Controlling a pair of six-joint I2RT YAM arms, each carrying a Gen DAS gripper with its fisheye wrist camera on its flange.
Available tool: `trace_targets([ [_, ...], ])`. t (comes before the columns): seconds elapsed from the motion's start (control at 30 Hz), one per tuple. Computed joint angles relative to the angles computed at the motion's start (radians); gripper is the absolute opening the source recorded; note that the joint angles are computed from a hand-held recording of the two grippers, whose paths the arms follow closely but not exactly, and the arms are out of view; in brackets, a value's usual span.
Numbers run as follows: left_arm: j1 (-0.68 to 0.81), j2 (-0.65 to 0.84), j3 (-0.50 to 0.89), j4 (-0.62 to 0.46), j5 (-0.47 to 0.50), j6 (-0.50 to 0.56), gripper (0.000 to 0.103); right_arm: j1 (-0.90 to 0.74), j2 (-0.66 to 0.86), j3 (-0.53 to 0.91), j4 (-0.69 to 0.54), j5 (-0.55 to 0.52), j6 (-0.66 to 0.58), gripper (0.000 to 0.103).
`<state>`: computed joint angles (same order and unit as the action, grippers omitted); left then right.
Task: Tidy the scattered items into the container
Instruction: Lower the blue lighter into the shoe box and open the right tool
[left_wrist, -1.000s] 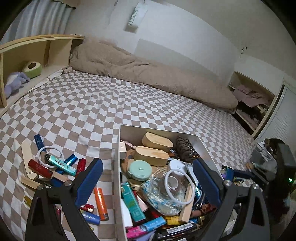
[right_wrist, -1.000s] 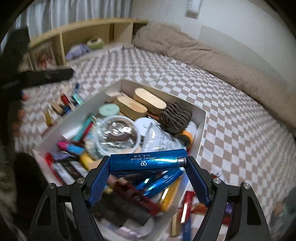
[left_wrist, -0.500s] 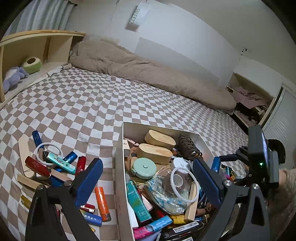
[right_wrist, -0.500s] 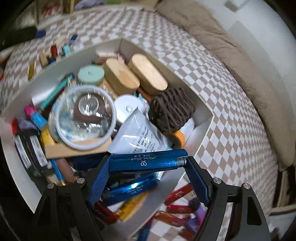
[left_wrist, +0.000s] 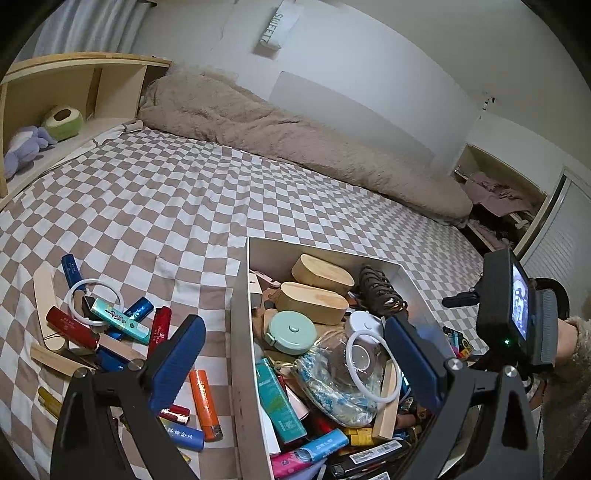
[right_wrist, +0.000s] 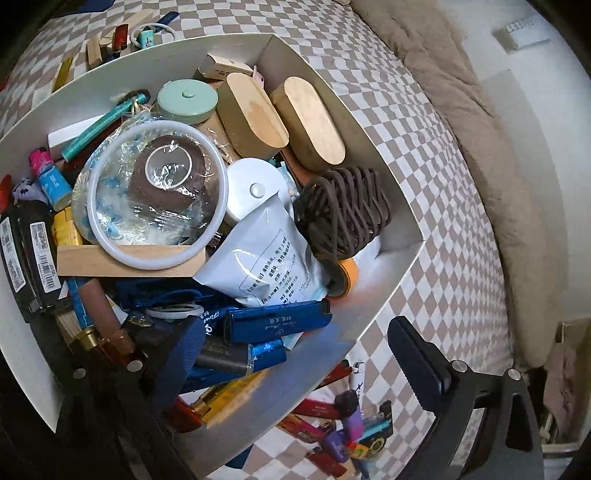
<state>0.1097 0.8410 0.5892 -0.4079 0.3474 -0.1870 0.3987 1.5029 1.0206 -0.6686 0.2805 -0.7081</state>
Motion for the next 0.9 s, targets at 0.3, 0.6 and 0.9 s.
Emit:
trace_targets([
  [0.3, -0.011, -0.003, -0.007, 0.001, -0.016, 0.006, 0.099, -0.006, -0.008, -0.008, 0.033, 0.032, 0.050, 0.099],
  [0.6, -0.016, 0.007, -0.011, 0.007, -0.022, 0.008, 0.099, 0.003, 0.055, 0.002, 0.059, 0.163, 0.051, 0.099],
  [0.9, -0.026, 0.013, -0.016, 0.014, -0.032, 0.010, 0.099, -0.022, 0.039, -0.011, 0.076, 0.165, 0.058, 0.100],
])
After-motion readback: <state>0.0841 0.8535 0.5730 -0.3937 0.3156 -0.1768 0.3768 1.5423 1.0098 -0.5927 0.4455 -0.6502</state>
